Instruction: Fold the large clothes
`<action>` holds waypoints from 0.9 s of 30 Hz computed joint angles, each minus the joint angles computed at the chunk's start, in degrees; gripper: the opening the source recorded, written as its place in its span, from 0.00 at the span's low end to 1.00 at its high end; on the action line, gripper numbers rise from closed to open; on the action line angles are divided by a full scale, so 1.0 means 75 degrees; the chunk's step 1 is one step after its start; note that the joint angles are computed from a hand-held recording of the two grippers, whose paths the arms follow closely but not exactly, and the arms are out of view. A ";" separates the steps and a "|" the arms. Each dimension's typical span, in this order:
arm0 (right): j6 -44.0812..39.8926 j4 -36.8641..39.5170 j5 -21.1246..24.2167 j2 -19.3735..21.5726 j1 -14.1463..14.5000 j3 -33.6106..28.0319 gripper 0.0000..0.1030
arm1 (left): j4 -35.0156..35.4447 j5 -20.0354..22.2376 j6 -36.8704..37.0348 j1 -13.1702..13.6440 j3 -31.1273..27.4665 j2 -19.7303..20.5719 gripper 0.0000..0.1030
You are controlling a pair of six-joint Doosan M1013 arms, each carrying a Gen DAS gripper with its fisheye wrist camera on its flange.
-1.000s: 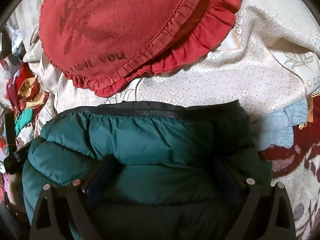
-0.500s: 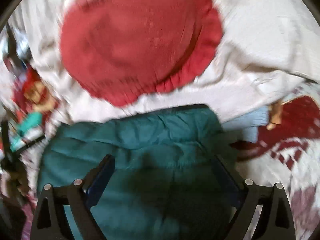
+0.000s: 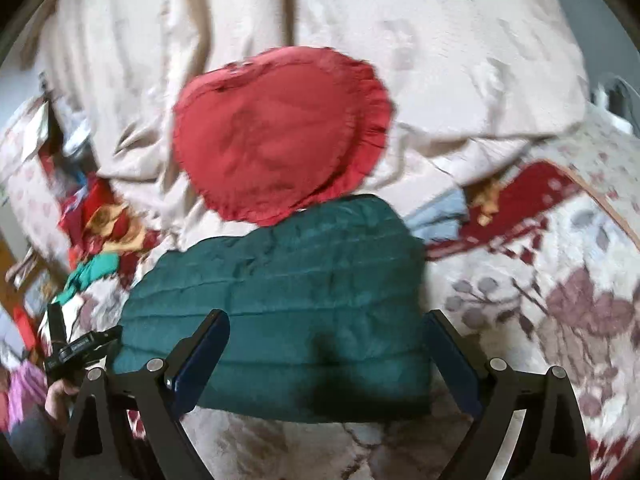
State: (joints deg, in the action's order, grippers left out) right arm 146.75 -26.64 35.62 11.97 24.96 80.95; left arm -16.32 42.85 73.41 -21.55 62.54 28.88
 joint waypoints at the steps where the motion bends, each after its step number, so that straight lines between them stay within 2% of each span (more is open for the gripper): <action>1: 0.0226 0.0015 0.0132 0.0019 -0.0040 -0.0014 0.93 | -0.0284 0.0346 0.0165 0.0071 -0.0315 0.0209 0.85; 6: 0.0691 0.0317 0.0414 -0.0007 -0.0167 0.0059 0.93 | -0.1320 0.1345 0.0800 0.0319 -0.1471 0.0957 0.98; 9: 0.0800 0.0567 0.0313 -0.0053 -0.0257 0.0163 0.93 | -0.2141 0.2014 0.1236 0.0493 -0.2112 0.1395 0.99; 13: 0.0905 0.0899 0.0334 -0.0063 -0.0359 0.0216 0.93 | -0.2386 0.2498 0.1325 0.0575 -0.2721 0.1740 0.99; 15: 0.0655 0.1243 0.0100 -0.0074 -0.0466 0.0258 0.93 | -0.2344 0.2633 0.1278 0.0576 -0.2959 0.1857 0.99; 17: 0.0362 0.1167 -0.0092 -0.0046 -0.0531 0.0219 0.93 | -0.2290 0.2626 0.1297 0.0564 -0.3031 0.1899 0.99; 19: -0.0444 0.1508 -0.0136 0.0055 -0.0650 0.0057 0.94 | -0.2184 0.2515 0.1426 0.0527 -0.2989 0.1895 0.99; 21: -0.1973 0.2788 -0.0122 0.0234 -0.0895 -0.0154 0.96 | -0.1895 0.2424 0.1545 0.0458 -0.2978 0.1890 0.99; 23: -0.3053 0.3594 0.0119 0.0482 -0.1077 -0.0395 0.96 | -0.1416 0.2520 0.1432 0.0370 -0.3155 0.1959 0.97; 25: -0.3873 0.3983 0.0298 0.0730 -0.1191 -0.0615 0.96 | -0.0748 0.2580 0.1308 0.0244 -0.3314 0.2010 0.94; 27: -0.4564 0.4332 0.0410 0.0962 -0.1324 -0.0803 0.96 | -0.0496 0.2381 0.1298 0.0201 -0.3167 0.1943 0.92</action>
State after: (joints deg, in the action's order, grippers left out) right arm 112.52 5.85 38.70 19.19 15.03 74.92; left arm -20.04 60.70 83.15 -20.04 38.79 43.45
